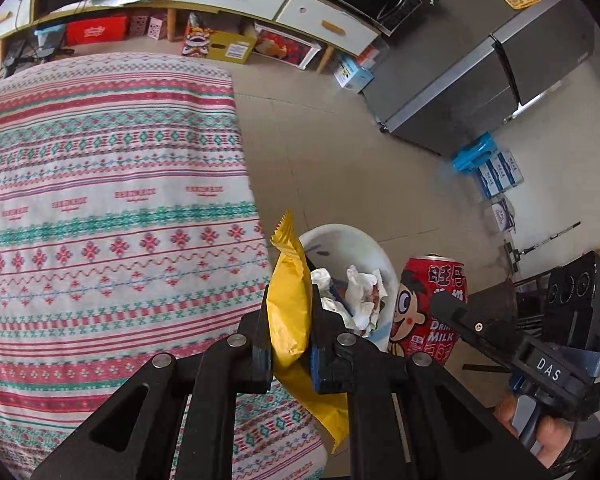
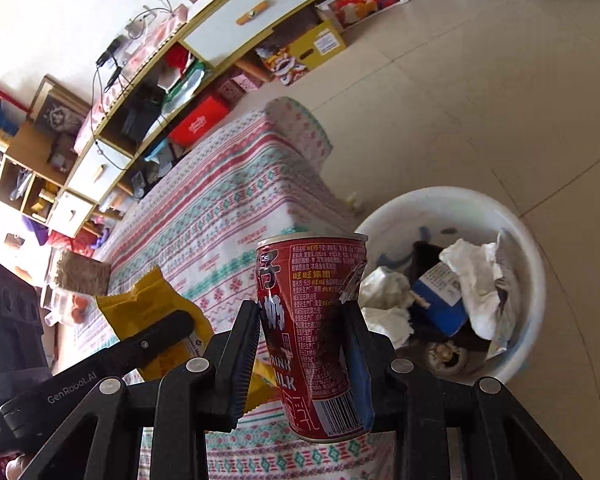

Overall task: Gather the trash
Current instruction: 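Carry yellow bag and red can to the white bin and open both tools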

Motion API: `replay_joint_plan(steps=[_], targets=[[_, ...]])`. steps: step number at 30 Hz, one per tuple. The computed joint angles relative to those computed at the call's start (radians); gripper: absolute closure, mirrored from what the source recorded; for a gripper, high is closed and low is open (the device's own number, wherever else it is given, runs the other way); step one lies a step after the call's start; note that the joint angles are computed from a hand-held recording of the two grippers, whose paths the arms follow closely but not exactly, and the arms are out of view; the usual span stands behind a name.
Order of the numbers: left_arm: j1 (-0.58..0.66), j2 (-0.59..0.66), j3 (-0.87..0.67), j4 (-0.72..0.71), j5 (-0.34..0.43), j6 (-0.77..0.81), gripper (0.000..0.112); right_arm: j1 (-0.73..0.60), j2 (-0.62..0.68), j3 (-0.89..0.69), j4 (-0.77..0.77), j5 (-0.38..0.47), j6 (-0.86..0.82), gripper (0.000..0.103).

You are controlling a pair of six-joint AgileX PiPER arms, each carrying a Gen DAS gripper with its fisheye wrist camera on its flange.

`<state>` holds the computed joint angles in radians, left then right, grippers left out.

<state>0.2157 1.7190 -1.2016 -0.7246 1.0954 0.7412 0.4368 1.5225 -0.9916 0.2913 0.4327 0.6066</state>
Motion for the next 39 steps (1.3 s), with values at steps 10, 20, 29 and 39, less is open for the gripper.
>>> replay_joint_plan(steps=[10, 20, 29, 39], targets=[[-0.253, 0.048, 0.013, 0.017, -0.179, -0.093, 0.099, -0.068, -0.021, 0.044, -0.131, 0.047, 0.105, 0.067], [-0.386, 0.136, -0.012, 0.079, -0.282, -0.132, 0.099, -0.094, 0.010, 0.024, -0.230, 0.099, 0.170, 0.066], [-0.431, 0.236, -0.065, 0.090, -0.298, -0.155, 0.099, -0.105, 0.031, 0.010, -0.244, 0.123, 0.171, 0.066], [-0.379, 0.242, -0.118, 0.075, -0.238, -0.142, 0.062, -0.114, 0.046, -0.006, -0.287, 0.155, 0.231, 0.061]])
